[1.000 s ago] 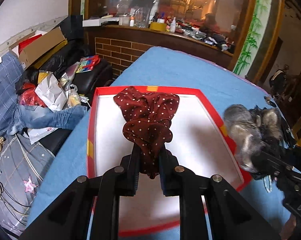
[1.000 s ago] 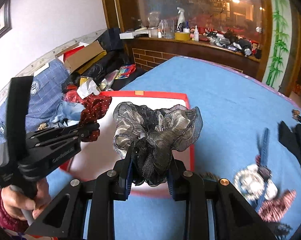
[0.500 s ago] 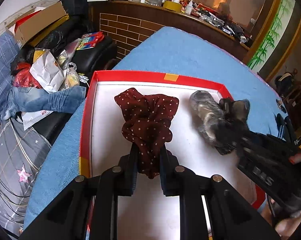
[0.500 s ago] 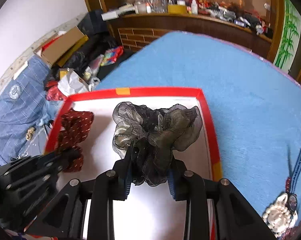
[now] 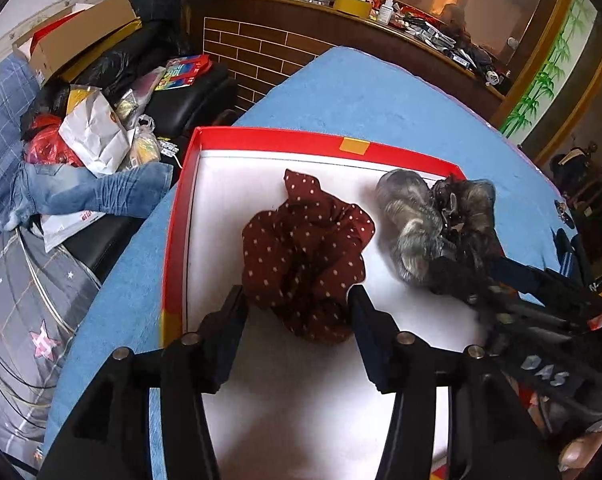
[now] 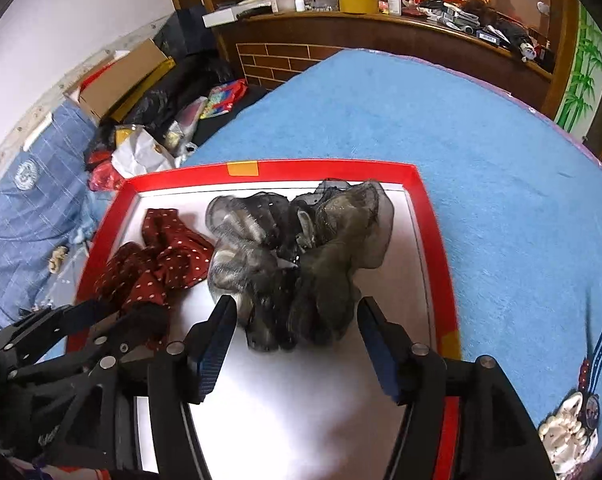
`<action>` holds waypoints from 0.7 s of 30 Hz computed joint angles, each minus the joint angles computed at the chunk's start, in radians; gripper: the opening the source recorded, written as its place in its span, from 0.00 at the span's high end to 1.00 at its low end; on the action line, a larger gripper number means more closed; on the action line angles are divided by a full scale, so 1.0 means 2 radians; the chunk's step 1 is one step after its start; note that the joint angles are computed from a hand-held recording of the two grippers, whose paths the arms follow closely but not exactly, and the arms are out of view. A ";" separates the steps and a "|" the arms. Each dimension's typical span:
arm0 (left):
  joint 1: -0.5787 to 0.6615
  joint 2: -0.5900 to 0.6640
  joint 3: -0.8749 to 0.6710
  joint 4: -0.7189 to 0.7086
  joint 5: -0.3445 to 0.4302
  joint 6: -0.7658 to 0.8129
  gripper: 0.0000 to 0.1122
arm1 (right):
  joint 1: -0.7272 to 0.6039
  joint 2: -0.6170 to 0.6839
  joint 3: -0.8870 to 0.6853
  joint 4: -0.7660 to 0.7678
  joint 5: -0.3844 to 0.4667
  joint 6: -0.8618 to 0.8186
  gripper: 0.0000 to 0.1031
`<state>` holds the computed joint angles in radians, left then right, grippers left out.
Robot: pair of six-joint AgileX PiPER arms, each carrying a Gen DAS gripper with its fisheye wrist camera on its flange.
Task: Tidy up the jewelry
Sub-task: 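Carry both scrunchies into the red-rimmed box and open both tools to release, then move both open tools back from the box toward the accessory pile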
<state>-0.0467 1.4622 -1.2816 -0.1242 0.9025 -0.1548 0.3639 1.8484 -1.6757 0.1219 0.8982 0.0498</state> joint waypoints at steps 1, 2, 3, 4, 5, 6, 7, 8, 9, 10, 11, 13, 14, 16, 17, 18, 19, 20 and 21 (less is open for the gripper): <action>-0.001 -0.007 0.004 0.002 0.000 -0.005 0.55 | -0.006 -0.014 0.014 0.011 -0.006 -0.008 0.35; -0.006 -0.017 0.010 0.007 0.000 -0.013 0.55 | -0.012 -0.029 0.029 0.022 -0.012 -0.017 0.34; -0.010 -0.024 0.012 0.012 -0.001 -0.019 0.55 | -0.017 -0.042 0.043 0.033 -0.017 -0.026 0.34; -0.017 -0.034 0.016 0.020 -0.002 -0.029 0.55 | -0.024 -0.060 0.060 0.046 -0.023 -0.039 0.34; -0.028 -0.049 0.023 0.036 -0.004 -0.047 0.55 | -0.032 -0.080 0.079 0.056 -0.029 -0.051 0.34; -0.039 -0.061 0.029 0.049 -0.006 -0.062 0.55 | -0.037 -0.096 0.094 0.062 -0.034 -0.058 0.34; -0.050 -0.071 0.034 0.061 -0.007 -0.075 0.55 | -0.047 -0.119 0.116 0.073 -0.039 -0.072 0.34; -0.070 -0.086 0.041 0.083 -0.008 -0.100 0.54 | -0.056 -0.141 0.135 0.084 -0.043 -0.086 0.34; -0.084 -0.095 0.046 0.097 -0.008 -0.117 0.54 | -0.063 -0.160 0.155 0.090 -0.048 -0.097 0.34; -0.100 -0.104 0.051 0.110 -0.010 -0.135 0.52 | -0.074 -0.186 0.179 0.098 -0.052 -0.112 0.34; -0.128 -0.117 0.061 0.134 -0.012 -0.166 0.50 | -0.087 -0.208 0.200 0.108 -0.054 -0.128 0.34; -0.178 -0.131 0.072 0.187 -0.008 -0.230 0.50 | -0.114 -0.242 0.230 0.132 -0.048 -0.159 0.34; -0.215 -0.139 0.080 0.217 -0.005 -0.271 0.50 | -0.137 -0.263 0.248 0.156 -0.041 -0.186 0.34; -0.269 -0.145 0.087 0.258 0.004 -0.324 0.50 | -0.187 -0.298 0.276 0.203 -0.025 -0.242 0.34; -0.311 -0.146 0.092 0.290 0.011 -0.367 0.50 | -0.215 -0.316 0.291 0.223 -0.014 -0.271 0.34; -0.341 -0.146 0.096 0.311 0.015 -0.395 0.50 | -0.239 -0.331 0.303 0.238 -0.006 -0.293 0.34; -0.368 -0.143 0.097 0.328 0.020 -0.418 0.50 | -0.274 -0.347 0.317 0.259 0.006 -0.325 0.34; -0.407 -0.134 0.095 0.353 0.031 -0.449 0.50 | -0.309 -0.361 0.327 0.278 0.020 -0.355 0.34; -0.433 -0.129 0.095 0.369 0.036 -0.470 0.50 | -0.349 -0.372 0.338 0.300 0.038 -0.389 0.34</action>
